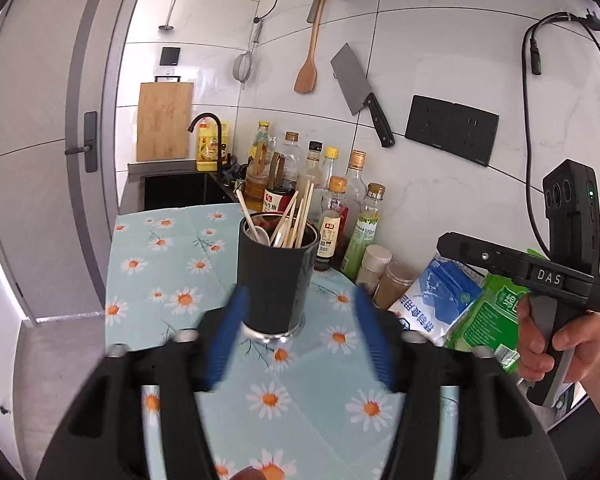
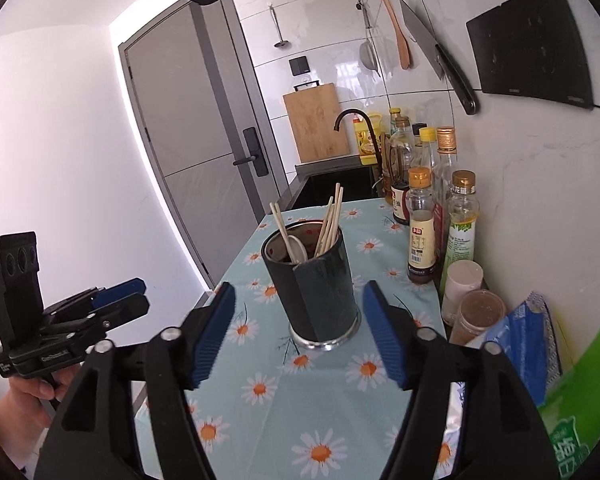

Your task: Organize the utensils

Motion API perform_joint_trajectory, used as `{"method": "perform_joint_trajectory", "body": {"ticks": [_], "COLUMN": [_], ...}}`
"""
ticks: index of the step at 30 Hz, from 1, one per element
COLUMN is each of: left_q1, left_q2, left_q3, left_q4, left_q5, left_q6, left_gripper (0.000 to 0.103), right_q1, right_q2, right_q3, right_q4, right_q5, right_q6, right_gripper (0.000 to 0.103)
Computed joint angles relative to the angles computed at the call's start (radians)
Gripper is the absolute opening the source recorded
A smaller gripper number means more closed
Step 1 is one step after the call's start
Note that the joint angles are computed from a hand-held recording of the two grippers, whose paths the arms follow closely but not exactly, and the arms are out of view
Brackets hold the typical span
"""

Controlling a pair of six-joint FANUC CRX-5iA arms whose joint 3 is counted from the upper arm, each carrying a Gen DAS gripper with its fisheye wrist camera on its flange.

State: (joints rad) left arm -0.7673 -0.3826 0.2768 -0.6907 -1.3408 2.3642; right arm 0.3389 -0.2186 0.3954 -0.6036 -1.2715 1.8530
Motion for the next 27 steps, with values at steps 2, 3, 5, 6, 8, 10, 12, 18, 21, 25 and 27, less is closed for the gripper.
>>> {"method": "perform_joint_trajectory", "body": {"ticks": [2,3,5,6,8,10,12,18,21,25,27], "left_q1": [-0.079,-0.118,-0.173,-0.209,-0.250,-0.302,-0.338,-0.402,-0.423,-0.456,-0.472], "left_q2": [0.005,0.010,0.021,0.025,0.036,0.052,0.064,0.089,0.099,0.116,0.122], "left_q3": [0.015,0.021,0.031,0.032,0.041,0.052,0.059,0.066,0.064,0.061,0.062], "left_q4": [-0.056,-0.080,-0.121,-0.147,-0.171,-0.204,-0.218,-0.238,-0.239,-0.245,-0.257], "left_q5": [-0.052,-0.085,-0.132,-0.161,-0.206,-0.258,-0.289,-0.340,-0.350,-0.377,-0.397], "left_q6": [0.049,0.080,0.125,0.161,0.197,0.230,0.255,0.324,0.339,0.364,0.386], "left_gripper": [0.083,0.088,0.097,0.097,0.097,0.097,0.097,0.097,0.097,0.097,0.097], "right_q1": [-0.023,-0.032,-0.040,-0.039,-0.067,-0.099,-0.113,-0.134,-0.150,-0.177,-0.178], "right_q2": [-0.017,-0.027,-0.047,-0.056,-0.070,-0.074,-0.078,-0.117,-0.136,-0.152,-0.160], "right_q3": [-0.009,-0.016,-0.033,-0.042,-0.052,-0.051,-0.054,-0.105,-0.128,-0.148,-0.158], "right_q4": [-0.027,-0.035,-0.035,-0.030,-0.058,-0.090,-0.098,-0.086,-0.085,-0.108,-0.110], "right_q5": [-0.030,-0.044,-0.057,-0.058,-0.081,-0.119,-0.153,-0.192,-0.211,-0.241,-0.249], "right_q6": [0.030,0.049,0.073,0.078,0.096,0.099,0.104,0.123,0.127,0.137,0.142], "right_gripper": [0.078,0.081,0.091,0.095,0.098,0.098,0.098,0.098,0.098,0.098,0.098]}}
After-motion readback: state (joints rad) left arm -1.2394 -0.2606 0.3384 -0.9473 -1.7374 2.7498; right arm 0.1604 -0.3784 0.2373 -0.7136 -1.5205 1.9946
